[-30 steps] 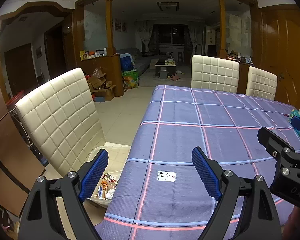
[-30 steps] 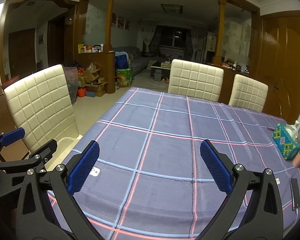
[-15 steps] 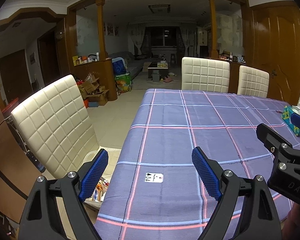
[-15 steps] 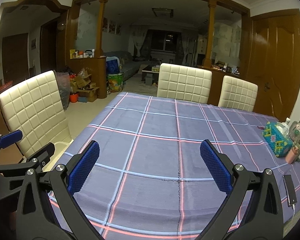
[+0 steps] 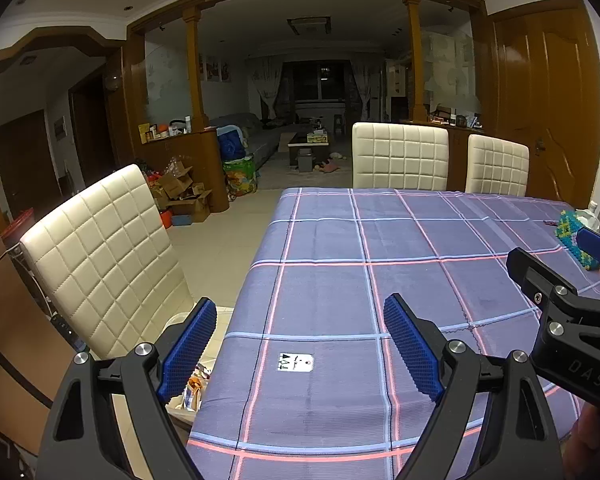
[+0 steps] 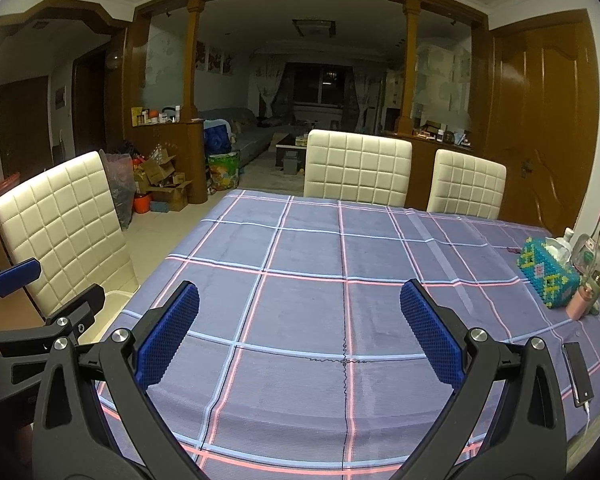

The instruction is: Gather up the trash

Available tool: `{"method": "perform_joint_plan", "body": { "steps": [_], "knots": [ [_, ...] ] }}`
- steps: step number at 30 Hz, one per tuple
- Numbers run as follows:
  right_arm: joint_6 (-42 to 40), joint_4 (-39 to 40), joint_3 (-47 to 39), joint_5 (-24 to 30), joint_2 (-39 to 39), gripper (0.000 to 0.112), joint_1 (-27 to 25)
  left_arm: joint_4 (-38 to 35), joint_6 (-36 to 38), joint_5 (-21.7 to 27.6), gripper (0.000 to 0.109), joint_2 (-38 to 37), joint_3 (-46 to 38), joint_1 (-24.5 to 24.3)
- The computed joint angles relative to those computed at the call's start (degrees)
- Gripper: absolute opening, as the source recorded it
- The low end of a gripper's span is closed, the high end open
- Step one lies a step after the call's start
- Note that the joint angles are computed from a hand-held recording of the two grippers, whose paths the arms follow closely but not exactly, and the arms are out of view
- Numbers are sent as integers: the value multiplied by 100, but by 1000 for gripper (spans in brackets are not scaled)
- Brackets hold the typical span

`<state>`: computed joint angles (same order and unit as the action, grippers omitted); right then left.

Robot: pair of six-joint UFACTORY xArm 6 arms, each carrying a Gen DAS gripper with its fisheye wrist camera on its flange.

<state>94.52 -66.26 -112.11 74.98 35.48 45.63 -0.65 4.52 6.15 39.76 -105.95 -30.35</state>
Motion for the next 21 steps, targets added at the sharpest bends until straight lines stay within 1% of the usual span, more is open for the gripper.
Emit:
{"method": "perform_joint_plan", "body": {
  "steps": [4, 8, 9, 10, 11, 14, 18, 21],
  "knots": [
    [33, -13, 56, 5, -41, 99, 7, -326, 279, 93, 84, 29, -78, -28],
    [33, -17, 70, 2, -49, 99, 6, -340, 285, 149, 84, 47, -118, -37],
    [35, -12, 64, 4, -45, 99, 6, -415, 349, 158, 84, 44, -120, -42],
    [56, -15, 101, -2, -72, 99, 5, -698, 578, 159, 84, 62, -148, -60],
    [43, -13, 61, 5, -43, 99, 7, -790, 623, 168, 84, 72, -170, -70],
    [36, -8, 56, 7, -42, 99, 10, -305, 86, 157, 84, 92, -179, -29],
    [69, -2, 137, -25, -94, 99, 2, -542, 318, 146, 84, 63, -127, -60],
    [115, 47, 277, -112, -187, 99, -28, -523, 306, 198, 84, 72, -152, -67]
  ]
}}
